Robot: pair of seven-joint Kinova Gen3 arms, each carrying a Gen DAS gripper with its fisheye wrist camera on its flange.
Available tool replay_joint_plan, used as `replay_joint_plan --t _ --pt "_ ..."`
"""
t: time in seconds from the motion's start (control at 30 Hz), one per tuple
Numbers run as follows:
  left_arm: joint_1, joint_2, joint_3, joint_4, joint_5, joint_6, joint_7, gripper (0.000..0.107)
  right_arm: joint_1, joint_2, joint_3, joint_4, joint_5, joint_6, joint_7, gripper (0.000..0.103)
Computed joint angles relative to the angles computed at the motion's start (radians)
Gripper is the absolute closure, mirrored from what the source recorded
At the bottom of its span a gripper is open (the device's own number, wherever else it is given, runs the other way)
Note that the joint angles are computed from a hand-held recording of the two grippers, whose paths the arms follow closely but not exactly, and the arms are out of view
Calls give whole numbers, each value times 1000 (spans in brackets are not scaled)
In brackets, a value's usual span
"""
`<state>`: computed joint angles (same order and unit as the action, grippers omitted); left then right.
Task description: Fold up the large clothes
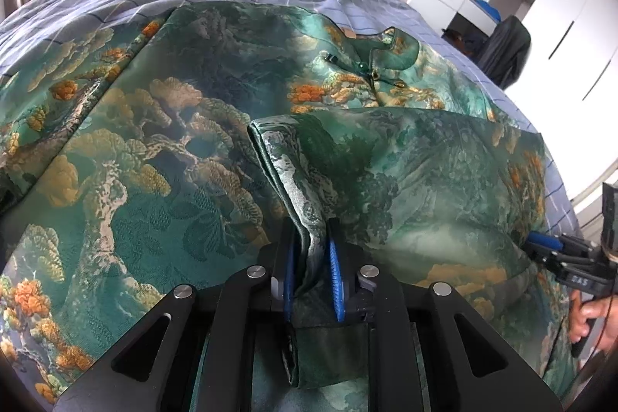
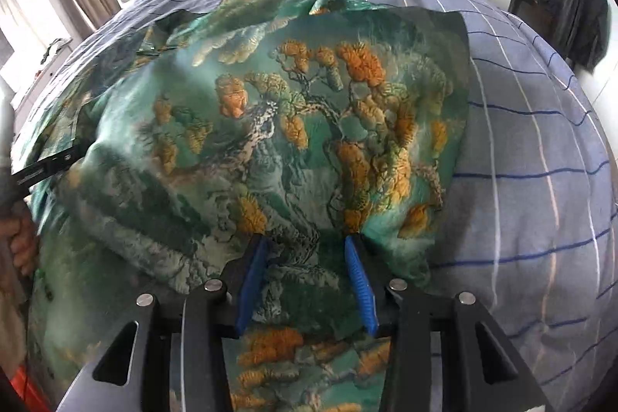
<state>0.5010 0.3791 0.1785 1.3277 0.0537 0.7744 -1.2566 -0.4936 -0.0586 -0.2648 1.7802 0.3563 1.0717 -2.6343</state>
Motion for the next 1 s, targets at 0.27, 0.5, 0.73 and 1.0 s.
replay_joint_plan --t 0.27,0.5,0.73,1.0 --pt "1 -57 -2 28 -1 33 17 63 -42 6 -29 16 107 15 -129 60" --pt "27 -284 5 188 -151 69 35 18 -247 -52 -13 -38 179 245 -355 21" --pt "-19 -442 71 323 -302 103 95 14 -294 13 -314 -148 324 530 -587 21" --pt "-120 -545 79 376 -229 119 128 12 -554 173 -354 -262 458 665 -808 21"
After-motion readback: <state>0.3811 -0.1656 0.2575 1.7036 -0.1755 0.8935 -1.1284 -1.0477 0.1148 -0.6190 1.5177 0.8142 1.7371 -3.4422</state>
